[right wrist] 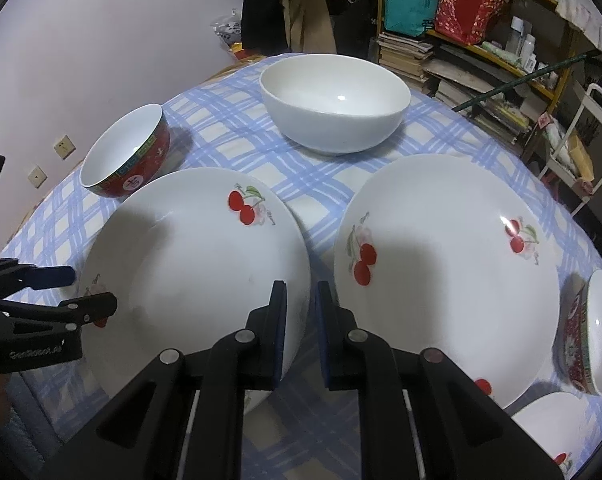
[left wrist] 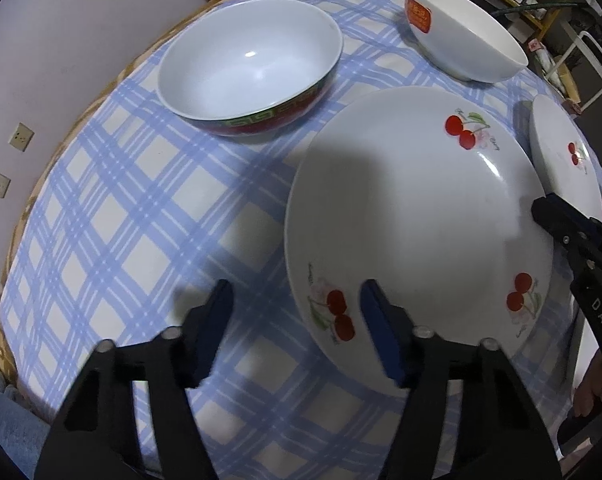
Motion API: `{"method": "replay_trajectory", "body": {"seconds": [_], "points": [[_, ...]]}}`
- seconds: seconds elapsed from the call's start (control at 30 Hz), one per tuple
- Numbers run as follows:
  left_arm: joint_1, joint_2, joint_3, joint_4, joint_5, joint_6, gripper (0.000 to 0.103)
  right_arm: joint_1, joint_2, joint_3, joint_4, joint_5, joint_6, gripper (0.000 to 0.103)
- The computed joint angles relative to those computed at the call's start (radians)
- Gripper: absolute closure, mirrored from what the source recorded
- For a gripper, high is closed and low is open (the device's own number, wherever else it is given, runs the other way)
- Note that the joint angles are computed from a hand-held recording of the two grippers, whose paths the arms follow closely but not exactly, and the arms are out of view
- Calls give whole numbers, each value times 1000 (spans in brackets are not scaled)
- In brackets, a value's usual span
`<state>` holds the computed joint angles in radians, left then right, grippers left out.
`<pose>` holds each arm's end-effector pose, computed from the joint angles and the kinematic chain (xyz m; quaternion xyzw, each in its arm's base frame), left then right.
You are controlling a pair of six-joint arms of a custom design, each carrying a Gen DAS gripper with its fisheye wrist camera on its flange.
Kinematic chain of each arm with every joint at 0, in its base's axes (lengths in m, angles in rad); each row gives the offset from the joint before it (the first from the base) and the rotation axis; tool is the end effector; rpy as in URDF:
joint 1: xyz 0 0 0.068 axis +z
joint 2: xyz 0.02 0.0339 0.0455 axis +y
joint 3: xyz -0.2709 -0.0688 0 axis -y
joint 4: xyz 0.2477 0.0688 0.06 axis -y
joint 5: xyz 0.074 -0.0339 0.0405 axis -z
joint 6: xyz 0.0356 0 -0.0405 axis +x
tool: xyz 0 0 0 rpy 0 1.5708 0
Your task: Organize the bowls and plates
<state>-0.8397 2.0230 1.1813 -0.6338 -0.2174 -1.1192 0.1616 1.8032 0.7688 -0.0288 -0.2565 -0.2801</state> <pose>0.2451 -0.2617 0.1041 -0.1434 0.9826 0.0211 0.1164 0.3077 0.0593 0.1001 -0.2416 0.9297 0.1088 0.2559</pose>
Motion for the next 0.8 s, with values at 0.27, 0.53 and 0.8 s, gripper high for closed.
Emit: {"method": "replay_trajectory", "body": {"seconds": [0.27,0.53,0.8], "points": [[23,-41,-105,171,47,-10,80,-3,15,16,-20,-13,9,90],[32,-63,-161,248,61,-10,80,8,19,17,-36,4,19,91],[-36,-78,-147,177,20,-60,80,-1,-36,-14,-62,-11,43,91]]}}
